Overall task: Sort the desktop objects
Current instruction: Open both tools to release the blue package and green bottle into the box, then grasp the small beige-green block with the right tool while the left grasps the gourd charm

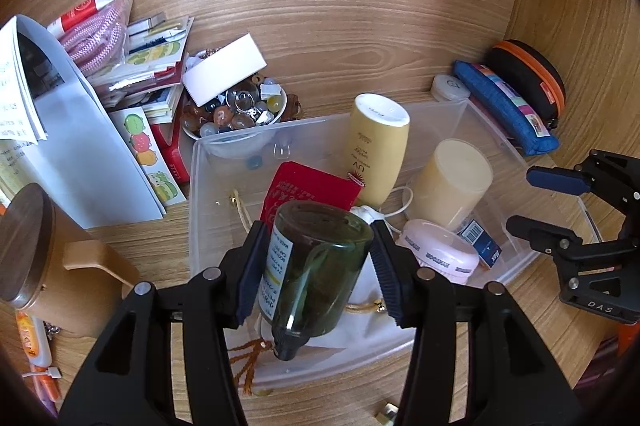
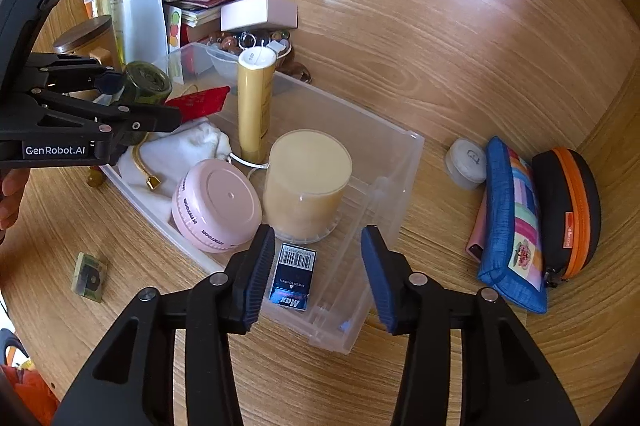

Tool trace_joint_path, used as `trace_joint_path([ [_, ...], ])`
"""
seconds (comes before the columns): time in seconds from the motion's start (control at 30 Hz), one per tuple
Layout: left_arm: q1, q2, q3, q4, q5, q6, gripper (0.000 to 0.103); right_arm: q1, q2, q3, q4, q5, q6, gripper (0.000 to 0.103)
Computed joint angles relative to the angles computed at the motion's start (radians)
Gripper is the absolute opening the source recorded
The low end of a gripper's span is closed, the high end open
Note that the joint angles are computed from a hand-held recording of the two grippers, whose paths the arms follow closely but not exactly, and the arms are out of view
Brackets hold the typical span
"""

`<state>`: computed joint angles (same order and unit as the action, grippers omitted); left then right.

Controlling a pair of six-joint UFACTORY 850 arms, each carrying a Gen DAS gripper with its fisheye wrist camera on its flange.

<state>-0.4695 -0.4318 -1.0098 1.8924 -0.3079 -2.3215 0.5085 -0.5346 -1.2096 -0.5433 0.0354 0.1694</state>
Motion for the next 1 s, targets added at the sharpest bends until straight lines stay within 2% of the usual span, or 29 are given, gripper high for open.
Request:
trace_joint_path([
  [0.13, -0.011, 0.018, 0.014, -0.017, -0.015, 0.013, 0.052, -0.001, 0.021, 0.023, 0.034, 0.020, -0.023, 0.043],
  [0.23, -0.024, 0.039, 0.032, -0.019, -0.040, 0.010, 0.060, -0.001, 0.043, 0.046, 0.040, 0.041, -0.019, 0.044],
  [0.47, -0.055, 0.086, 0.073, -0.059, -0.086, 0.037, 0.060, 0.007, 0.104, 0.113, 0.182, 0.088, -0.151, 0.049],
  [0.77, -0.103, 0.158, 0.154, -0.097, -0.155, 0.039, 0.064, 0.016, 0.164, 0.187, 0.203, 0.134, -0.162, 0.056],
  [1.0, -0.139, 0.205, 0.224, -0.139, -0.201, 0.032, 0.070, 0.035, 0.196, 0.247, 0.144, 0.181, -0.080, 0.058],
])
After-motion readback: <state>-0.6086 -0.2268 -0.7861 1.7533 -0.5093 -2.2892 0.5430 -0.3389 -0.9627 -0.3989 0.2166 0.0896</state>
